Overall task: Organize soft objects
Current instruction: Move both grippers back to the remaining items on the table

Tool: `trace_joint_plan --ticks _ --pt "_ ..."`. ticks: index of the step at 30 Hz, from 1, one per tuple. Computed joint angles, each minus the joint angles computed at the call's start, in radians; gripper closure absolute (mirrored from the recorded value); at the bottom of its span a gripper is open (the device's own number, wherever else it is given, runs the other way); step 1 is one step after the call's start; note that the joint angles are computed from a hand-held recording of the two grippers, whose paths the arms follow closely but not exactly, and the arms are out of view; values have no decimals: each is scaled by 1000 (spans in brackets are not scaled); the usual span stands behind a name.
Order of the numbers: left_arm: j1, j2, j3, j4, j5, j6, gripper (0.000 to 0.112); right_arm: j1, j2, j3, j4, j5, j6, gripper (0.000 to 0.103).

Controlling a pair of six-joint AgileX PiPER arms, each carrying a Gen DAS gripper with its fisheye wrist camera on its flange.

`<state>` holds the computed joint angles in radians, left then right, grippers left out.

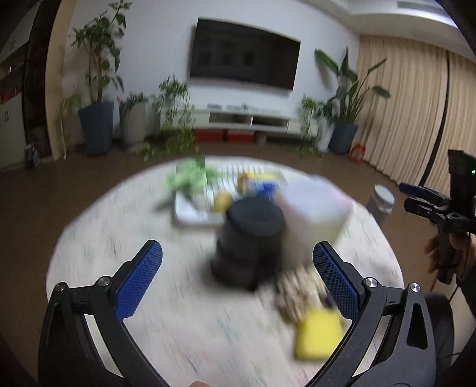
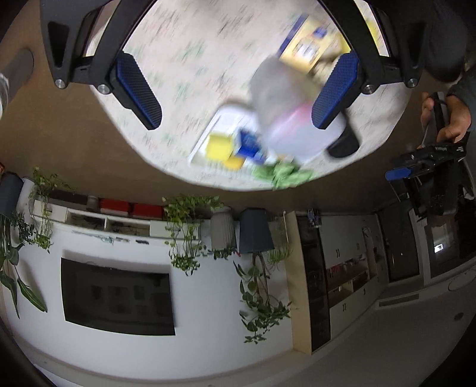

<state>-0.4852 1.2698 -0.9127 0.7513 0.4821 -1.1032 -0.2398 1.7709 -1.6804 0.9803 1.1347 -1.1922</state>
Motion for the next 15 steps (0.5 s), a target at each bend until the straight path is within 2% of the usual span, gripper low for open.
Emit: trace_joint_plan --ticks 2,4,8,12,15 --pt "-57 -19 45 -29 4 -79 9 -3 -98 160 -16 -36 -12 0" --pt "-93 -43 98 -55 -38 -146 9 7 -166 262 -75 -63 36 0" --pt "-262 -3 108 72 72 -376 9 22 -267 445 -176 -94 155 0" --pt "-335 32 132 140 69 -524 9 37 -339 599 -213 -171 186 0" --pt "-388 82 121 170 103 -572 9 75 -367 640 -291 -207 249 1"
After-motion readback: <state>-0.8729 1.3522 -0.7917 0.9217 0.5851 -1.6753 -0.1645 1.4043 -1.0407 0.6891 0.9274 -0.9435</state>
